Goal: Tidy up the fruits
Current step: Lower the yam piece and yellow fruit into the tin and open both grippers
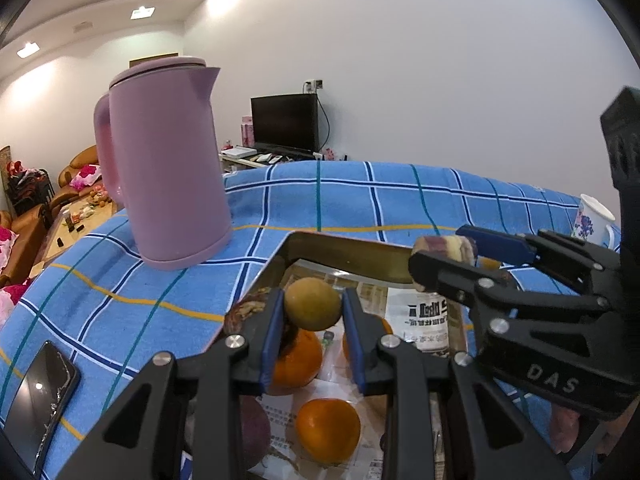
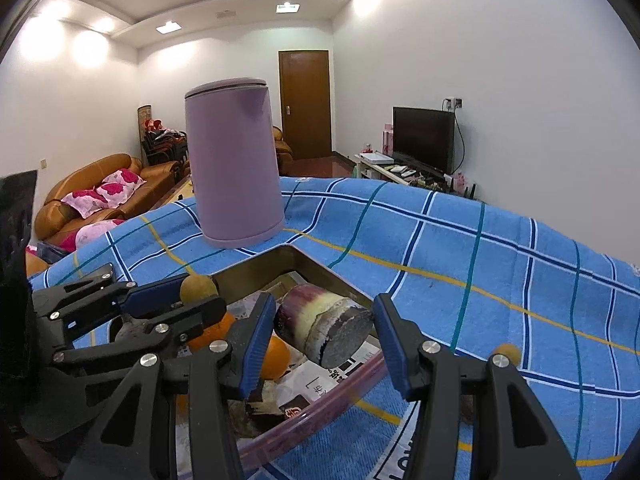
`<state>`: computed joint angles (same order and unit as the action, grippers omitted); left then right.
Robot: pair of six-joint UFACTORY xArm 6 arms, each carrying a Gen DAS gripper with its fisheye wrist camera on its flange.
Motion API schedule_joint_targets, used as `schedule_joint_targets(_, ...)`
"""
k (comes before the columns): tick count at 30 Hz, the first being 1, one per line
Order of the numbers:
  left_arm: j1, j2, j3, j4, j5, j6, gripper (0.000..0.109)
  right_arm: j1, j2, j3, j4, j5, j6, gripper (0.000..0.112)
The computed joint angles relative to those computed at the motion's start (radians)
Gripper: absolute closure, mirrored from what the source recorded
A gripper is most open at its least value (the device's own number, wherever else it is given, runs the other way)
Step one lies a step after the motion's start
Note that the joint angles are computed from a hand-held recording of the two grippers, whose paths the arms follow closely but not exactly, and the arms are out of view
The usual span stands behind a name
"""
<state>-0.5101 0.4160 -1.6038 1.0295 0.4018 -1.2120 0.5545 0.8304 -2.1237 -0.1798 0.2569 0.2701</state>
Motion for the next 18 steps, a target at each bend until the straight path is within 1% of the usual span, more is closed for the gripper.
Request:
schedule_joint_targets(3, -0.005, 0.008, -0.013, -0.011, 0.016, 0.031, 0.078, -0.002, 0.036, -0.058, 0.113, 0.042, -0.072, 0.060)
schedule_joint_targets(6, -0.007, 0.011, -0.018, -0.014, 0.020, 0.042, 0.078, -0.002, 0.076, -0.125, 0.192, 0.098, -0.130, 0.060)
schedule_joint_targets(9, -0.007, 0.011, -0.019, -0.015, 0.023, 0.051, 0.077, -0.001, 0.103, -0.168, 0.215, 0.123, -0.149, 0.059)
schedule_joint_targets(12, -0.007, 0.014, -0.020, -0.022, 0.012, 0.064, 0.070, -0.004, 0.132, -0.220, 0.206, 0.161, -0.132, 0.059)
schedule_joint_targets(14, -0.006, 0.015, -0.020, -0.031, 0.000, 0.069, 0.062, -0.007, 0.127, -0.209, 0.184, 0.149, -0.109, 0.059)
schedule_joint_targets(15, -0.005, 0.015, -0.019, -0.038, -0.011, 0.070, 0.060, -0.010, 0.113, -0.184, 0.186, 0.125, -0.099, 0.059)
schedule_joint_targets(16, -0.001, 0.015, -0.015, -0.057, -0.031, 0.081, 0.049, -0.014, 0.091, -0.144, 0.199, 0.095, -0.099, 0.055)
schedule_joint_targets(17, 0.001, 0.014, -0.011, -0.072, -0.057, 0.095, 0.034, -0.015, 0.074, -0.114, 0.236, 0.067, -0.122, 0.039)
schedule_joint_targets(18, -0.003, 0.016, -0.015, -0.055, -0.056, 0.082, 0.027, -0.016, 0.052, -0.073, 0.281, 0.025, -0.152, 0.035)
